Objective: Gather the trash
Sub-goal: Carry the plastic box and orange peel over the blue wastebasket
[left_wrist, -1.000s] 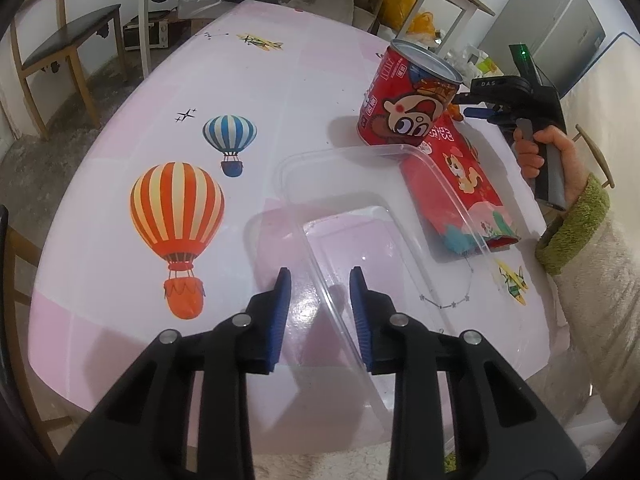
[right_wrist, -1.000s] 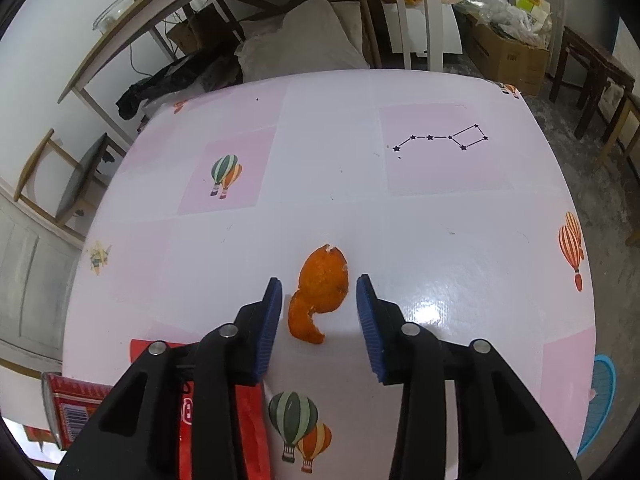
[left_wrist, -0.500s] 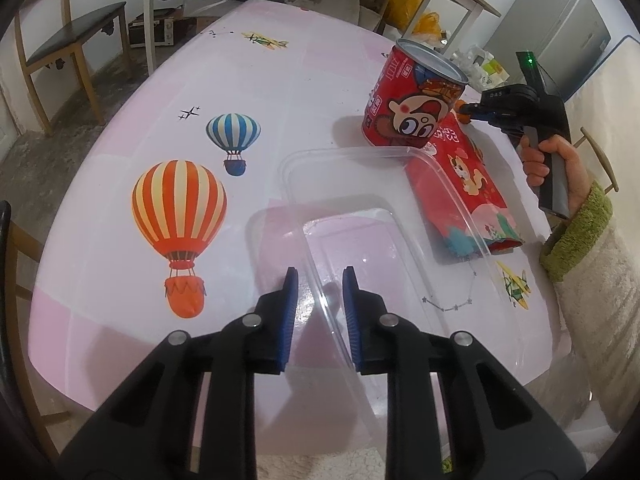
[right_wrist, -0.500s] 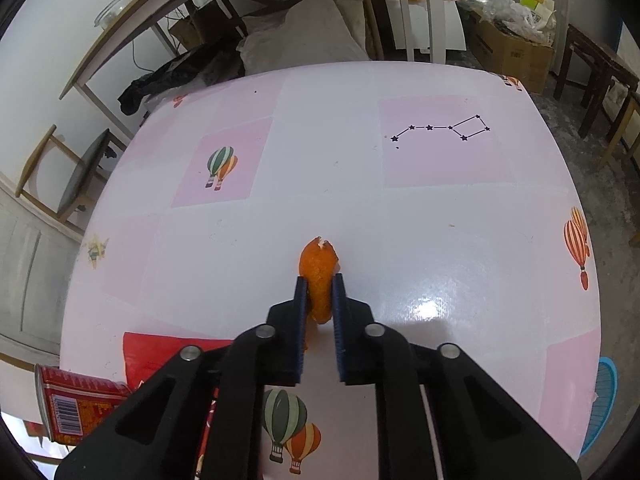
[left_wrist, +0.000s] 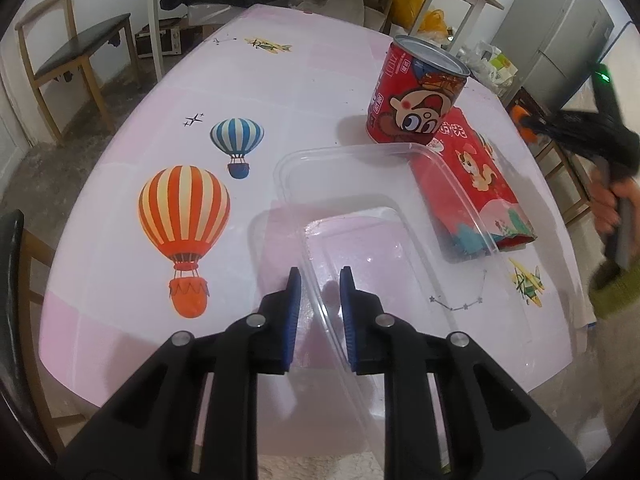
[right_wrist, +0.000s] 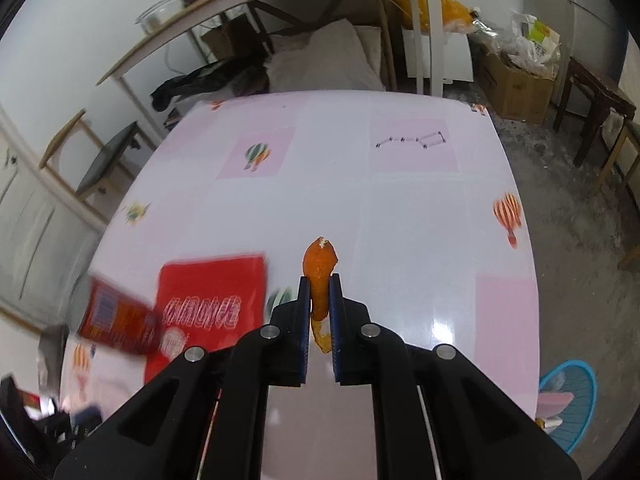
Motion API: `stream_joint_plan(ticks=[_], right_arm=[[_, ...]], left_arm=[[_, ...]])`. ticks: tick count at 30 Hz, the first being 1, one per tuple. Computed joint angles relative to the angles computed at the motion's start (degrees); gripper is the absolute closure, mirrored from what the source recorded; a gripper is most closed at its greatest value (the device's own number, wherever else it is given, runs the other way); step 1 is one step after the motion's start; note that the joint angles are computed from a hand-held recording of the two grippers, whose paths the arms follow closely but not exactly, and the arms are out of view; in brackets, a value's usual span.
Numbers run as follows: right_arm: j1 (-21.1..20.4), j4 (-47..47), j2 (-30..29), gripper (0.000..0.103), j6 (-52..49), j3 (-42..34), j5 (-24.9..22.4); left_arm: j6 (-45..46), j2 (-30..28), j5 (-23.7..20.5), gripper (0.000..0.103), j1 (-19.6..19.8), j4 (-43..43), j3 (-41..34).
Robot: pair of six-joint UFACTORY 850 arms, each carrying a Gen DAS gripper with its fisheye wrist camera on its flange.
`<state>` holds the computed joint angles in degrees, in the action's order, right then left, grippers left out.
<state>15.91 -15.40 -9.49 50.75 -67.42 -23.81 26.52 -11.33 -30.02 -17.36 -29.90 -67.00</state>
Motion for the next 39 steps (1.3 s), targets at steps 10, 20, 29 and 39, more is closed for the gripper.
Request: stream_joint_plan(ticks=[10,20,29,39], right_arm=[[4.9,12.2,8.2,0.094,-4.9,10.7,0.2],[6.4,14.2,8.7,0.094,-4.2,12.6,0.0],[7.5,14.7,11.3,0.094,-4.4,13.4,2.0],[9.6,0.6,22.3,0.094,11.5,19.0,4.2]], left_arm=[[-1.7,0.8,1.2,0.086,-0.7,2.3,0.8],[-4.1,1.8,3.6,0.096,-1.7,6.6,2.1],[1.2,6.0,3.1,0.101,0.2,0.3,4.4],[12.8,10.7,0.3,0.101,-0.1,-14.3,3.8]])
